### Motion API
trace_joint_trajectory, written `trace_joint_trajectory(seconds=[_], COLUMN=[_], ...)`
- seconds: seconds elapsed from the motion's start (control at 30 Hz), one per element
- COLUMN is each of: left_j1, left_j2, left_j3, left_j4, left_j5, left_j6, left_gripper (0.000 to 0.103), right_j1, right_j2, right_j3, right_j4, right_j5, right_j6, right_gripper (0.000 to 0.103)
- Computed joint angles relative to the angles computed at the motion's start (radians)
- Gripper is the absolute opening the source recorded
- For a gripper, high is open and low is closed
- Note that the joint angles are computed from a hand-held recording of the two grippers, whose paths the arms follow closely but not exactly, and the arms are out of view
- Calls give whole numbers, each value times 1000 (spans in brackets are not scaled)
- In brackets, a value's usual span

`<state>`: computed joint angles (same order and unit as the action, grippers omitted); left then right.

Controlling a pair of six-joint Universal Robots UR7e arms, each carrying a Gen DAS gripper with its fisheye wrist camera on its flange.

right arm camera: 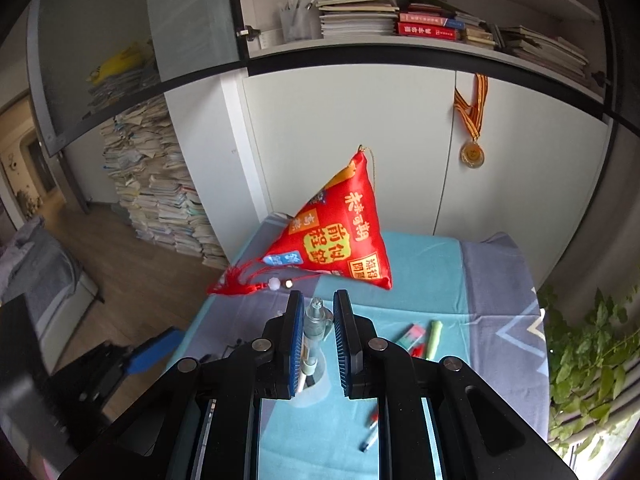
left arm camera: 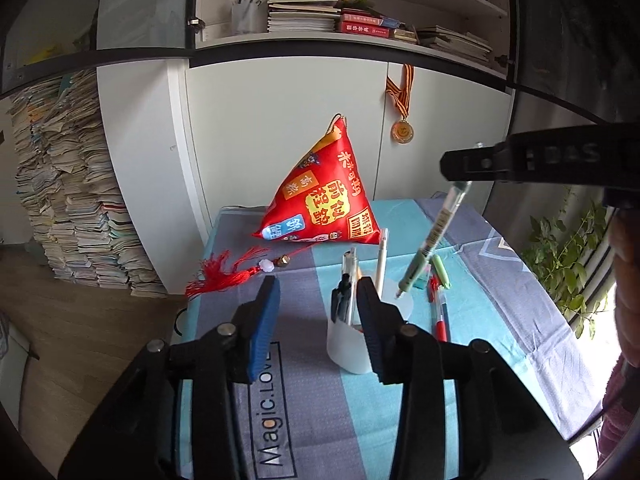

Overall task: Organize stationery
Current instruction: 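Carry both pens to the frosted cup and open both grippers over it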

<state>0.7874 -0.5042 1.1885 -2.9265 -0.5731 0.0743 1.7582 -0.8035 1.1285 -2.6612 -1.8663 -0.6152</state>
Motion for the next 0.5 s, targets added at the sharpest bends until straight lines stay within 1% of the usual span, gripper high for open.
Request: trace_joint_trajectory(seconds=[0.07, 0.23, 0.5], left_j1=[1, 7, 17], left_j2=[-6, -19, -36], left_j3=[11, 30, 55], left_j4=[0, 13, 53], left_j5=[5, 6, -13], left_j6=[-4, -29, -85], left_gripper=[39, 39, 39], right_j1=[-4, -14, -33], right_j2=[20, 54, 90], right_j3=[-21, -35, -67], right_j4=[7, -24, 28], right_j5=[5, 2, -29], right_j6=[7, 2, 25], right_gripper=[16, 16, 16])
